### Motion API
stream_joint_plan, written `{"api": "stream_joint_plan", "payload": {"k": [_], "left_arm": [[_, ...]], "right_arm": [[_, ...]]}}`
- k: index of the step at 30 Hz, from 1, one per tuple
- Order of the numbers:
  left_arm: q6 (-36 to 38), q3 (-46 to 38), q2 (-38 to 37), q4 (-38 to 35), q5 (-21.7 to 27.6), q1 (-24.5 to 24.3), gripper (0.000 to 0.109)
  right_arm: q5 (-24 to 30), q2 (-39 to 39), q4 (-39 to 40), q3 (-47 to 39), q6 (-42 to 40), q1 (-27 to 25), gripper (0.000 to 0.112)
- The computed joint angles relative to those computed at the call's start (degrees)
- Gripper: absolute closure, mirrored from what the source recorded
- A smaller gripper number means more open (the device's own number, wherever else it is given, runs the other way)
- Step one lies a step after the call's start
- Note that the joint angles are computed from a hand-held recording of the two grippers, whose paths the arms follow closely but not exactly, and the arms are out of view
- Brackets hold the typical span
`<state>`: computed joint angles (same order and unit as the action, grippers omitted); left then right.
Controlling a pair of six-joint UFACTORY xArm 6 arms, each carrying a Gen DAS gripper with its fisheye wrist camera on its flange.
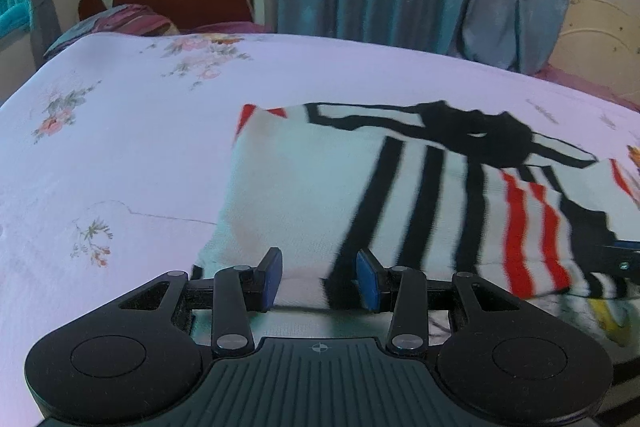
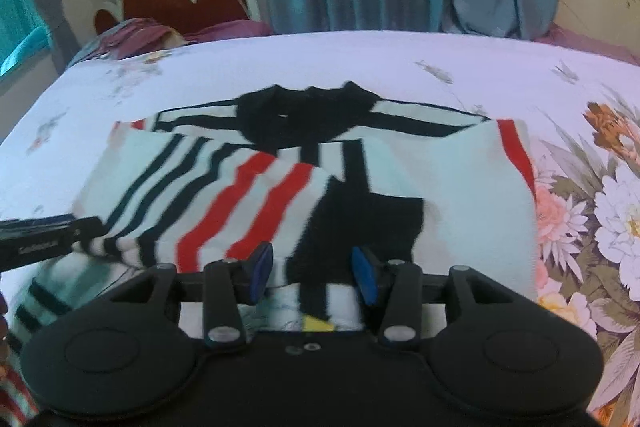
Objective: Fold small clothes
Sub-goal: 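Move both grippers over the sweater to its black hem band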
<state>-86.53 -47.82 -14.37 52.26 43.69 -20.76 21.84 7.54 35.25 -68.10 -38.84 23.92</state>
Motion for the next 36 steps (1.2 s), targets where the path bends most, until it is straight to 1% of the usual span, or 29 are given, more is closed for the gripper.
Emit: {"api": "stream_joint_plan", "payload": {"k": [5, 9, 17, 19, 21, 23, 24, 28, 31, 32, 33, 34, 36], "left_arm": [[0.75, -1.15, -0.4, -0.95, 0.41, -3.07, 0.068], [1.42, -1.06, -1.16, -2.04, 0.73, -5.15, 0.068], [4.51, 4.4, -4.57, -5.84, 0.95, -9.8, 0.067], [4.48, 6.56, -5.86, -5.92, 1.21, -10.82, 0.067], [3.84, 9.21, -8.3, -3.68, 2.49, -12.19, 0.067], [3.85, 11.83, -11.67, -3.84, 3.59, -13.01, 0.067], [3.45, 13.73, -14.06, -4.08, 4.0, -13.39, 0.066], [2.67, 19.0, -21.56, -4.42, 7.09, -15.36, 0.065], [1.23, 20.36, -24.65, -5.1, 9.9, -17.35, 0.065], [0.75, 20.4, -25.25, -5.34, 10.67, -18.24, 0.064], [0.38, 20.34, -25.65, -5.51, 10.87, -19.07, 0.064], [0.05, 20.33, -26.09, -5.66, 10.51, -19.86, 0.064], [-0.64, 19.73, -25.91, -5.56, 9.84, -21.79, 0.064]], "right_arm": [[2.13, -2.61, 3.23, 1.83, -3.17, 0.82, 0.068], [2.79, -4.9, 4.73, 4.02, -4.84, 1.69, 0.068], [4.03, -11.23, 3.77, 12.57, -5.16, 2.56, 0.068], [2.72, -12.91, 1.64, 15.48, -4.15, 2.79, 0.068], [-1.03, -14.56, -5.1, 19.34, -0.8, 2.94, 0.068], [-5.56, -16.99, -11.47, 23.58, 2.7, 2.27, 0.067], [-6.56, -18.33, -14.2, 25.27, 5.02, 1.38, 0.066], [-7.84, -22.75, -21.02, 30.14, 11.66, -2.5, 0.062], [-7.92, -25.54, -28.14, 32.55, 20.37, -4.15, 0.062], [-7.6, -26.5, -28.58, 33.09, 21.89, -4.01, 0.063], [-7.33, -27.68, -27.09, 33.79, 21.63, -3.33, 0.063], [-7.0, -29.04, -24.34, 34.55, 19.72, -2.34, 0.063], [-6.78, -32.11, -21.69, 36.55, 18.04, 0.2, 0.063]]}}
